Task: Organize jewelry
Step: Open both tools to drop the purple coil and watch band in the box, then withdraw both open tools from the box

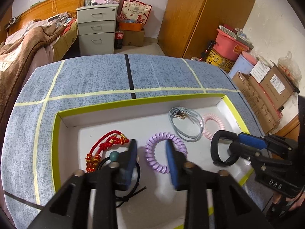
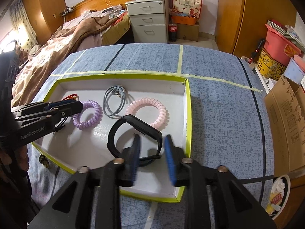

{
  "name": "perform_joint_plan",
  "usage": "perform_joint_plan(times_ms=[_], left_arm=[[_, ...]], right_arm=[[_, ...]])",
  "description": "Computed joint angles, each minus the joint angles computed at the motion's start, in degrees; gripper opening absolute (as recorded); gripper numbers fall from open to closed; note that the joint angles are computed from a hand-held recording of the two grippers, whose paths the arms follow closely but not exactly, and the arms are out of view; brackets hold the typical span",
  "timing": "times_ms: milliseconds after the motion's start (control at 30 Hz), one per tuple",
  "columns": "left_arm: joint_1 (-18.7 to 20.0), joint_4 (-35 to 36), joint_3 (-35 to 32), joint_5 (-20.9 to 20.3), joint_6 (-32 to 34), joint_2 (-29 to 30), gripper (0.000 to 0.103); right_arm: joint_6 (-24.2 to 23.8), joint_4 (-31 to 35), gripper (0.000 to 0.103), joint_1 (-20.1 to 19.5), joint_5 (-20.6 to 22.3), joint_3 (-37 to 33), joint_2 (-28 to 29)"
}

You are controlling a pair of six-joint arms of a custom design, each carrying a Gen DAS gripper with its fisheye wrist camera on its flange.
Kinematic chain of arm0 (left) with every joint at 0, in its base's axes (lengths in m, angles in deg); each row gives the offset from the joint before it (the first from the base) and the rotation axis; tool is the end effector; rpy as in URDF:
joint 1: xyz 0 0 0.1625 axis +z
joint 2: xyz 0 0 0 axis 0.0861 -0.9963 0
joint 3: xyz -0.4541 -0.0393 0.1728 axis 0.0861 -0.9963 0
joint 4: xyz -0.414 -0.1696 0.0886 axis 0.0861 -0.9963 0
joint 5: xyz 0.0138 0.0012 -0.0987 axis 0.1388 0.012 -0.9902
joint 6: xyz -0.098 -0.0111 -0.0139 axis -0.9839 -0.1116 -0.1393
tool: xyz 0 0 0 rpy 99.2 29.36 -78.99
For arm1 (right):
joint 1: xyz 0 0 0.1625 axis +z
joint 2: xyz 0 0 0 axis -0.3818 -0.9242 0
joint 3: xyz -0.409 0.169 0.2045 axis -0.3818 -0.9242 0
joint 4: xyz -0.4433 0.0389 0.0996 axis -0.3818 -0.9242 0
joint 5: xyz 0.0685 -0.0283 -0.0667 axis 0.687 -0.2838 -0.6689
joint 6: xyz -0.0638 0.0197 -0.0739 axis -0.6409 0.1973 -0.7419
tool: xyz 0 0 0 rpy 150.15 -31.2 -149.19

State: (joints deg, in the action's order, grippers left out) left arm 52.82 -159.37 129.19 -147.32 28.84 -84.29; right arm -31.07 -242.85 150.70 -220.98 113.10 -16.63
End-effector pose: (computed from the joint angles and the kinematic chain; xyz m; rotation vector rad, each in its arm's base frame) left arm -0.0347 -0.4016 0.3411 0.6080 2.5747 -0.5776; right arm 0.3752 -0.3735 -0.0037 0.4087 -2.4085 0.6118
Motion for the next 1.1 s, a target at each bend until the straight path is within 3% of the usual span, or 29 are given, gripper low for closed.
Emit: perform_joint_plan(times_ms=[200,500,1100], left_arm=[[-1.90,1.93,0.62,0.49,-0.92,-3.08,0.036],[-6.15,7.62,2.24,1.17,-4.89,-12.64,0.045],[-20.08,33.08,4.78,6.48,-21.11,-35.79,0.047]], right_arm=[[1.05,-1.17,0.042,1.20,0.01,0.54,-0.22],[4.16,-4.02,0.042,4.29,-0.67,2.77,-1.24],[11.64,-8.79,0.042,11.85,0.27,9.21,-1.94]])
